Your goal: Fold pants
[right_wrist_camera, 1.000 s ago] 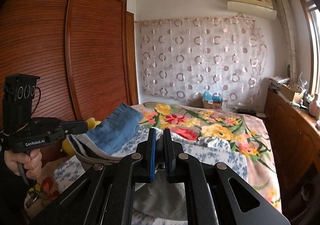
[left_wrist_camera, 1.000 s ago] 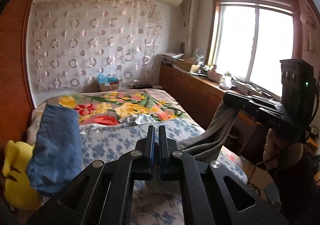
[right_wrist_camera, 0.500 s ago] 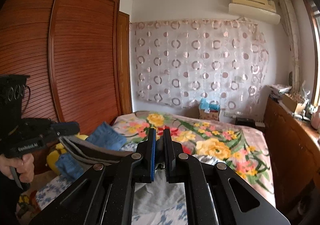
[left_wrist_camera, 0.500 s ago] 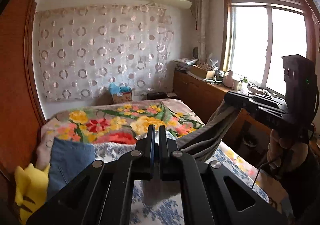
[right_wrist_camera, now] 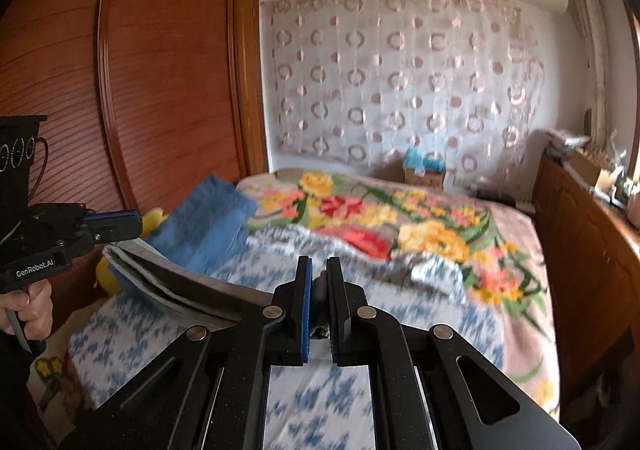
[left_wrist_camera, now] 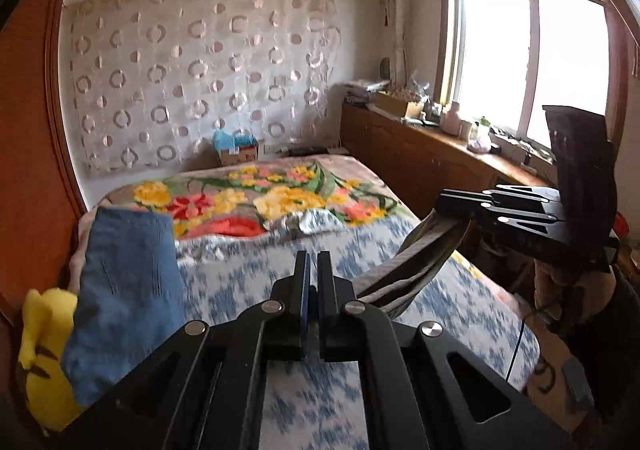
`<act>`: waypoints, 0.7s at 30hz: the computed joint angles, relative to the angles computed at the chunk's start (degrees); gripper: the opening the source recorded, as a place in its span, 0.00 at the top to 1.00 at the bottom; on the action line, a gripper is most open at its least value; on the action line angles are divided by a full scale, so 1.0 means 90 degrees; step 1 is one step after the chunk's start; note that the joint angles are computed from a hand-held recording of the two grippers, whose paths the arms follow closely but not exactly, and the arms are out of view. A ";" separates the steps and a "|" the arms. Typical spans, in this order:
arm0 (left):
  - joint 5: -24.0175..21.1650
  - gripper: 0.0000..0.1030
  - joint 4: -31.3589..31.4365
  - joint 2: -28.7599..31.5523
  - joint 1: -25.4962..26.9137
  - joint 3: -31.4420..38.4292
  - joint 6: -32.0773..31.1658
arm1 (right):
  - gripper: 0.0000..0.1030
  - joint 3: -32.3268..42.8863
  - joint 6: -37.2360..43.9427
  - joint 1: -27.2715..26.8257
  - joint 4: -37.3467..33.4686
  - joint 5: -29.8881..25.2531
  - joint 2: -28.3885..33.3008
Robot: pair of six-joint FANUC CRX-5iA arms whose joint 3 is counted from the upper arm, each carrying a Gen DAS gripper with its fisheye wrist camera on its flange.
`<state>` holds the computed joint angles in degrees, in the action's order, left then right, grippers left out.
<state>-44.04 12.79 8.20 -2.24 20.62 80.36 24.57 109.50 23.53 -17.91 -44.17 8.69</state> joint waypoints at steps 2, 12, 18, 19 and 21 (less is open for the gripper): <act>0.0042 0.96 0.0010 -0.0263 -0.0043 -0.0417 -0.0017 | 0.93 -0.0240 -0.0094 0.0066 0.0060 -0.0071 -0.0179; 0.0279 0.96 0.0530 -0.1221 -0.0153 -0.2120 -0.0236 | 0.93 -0.1164 -0.0258 0.0121 0.0213 -0.0644 -0.1111; 0.0323 0.96 0.0683 -0.1472 -0.0246 -0.2803 -0.0026 | 0.93 -0.1688 -0.0652 0.0194 0.0287 -0.0729 -0.1472; 0.0327 0.96 0.0684 -0.1484 -0.0249 -0.2867 -0.0019 | 0.93 -0.1741 -0.0689 0.0180 0.0256 -0.0772 -0.1509; 0.0271 0.96 0.0579 -0.1501 -0.0278 -0.2957 0.0033 | 0.93 -0.1678 -0.0788 0.0147 0.0217 -0.0970 -0.1459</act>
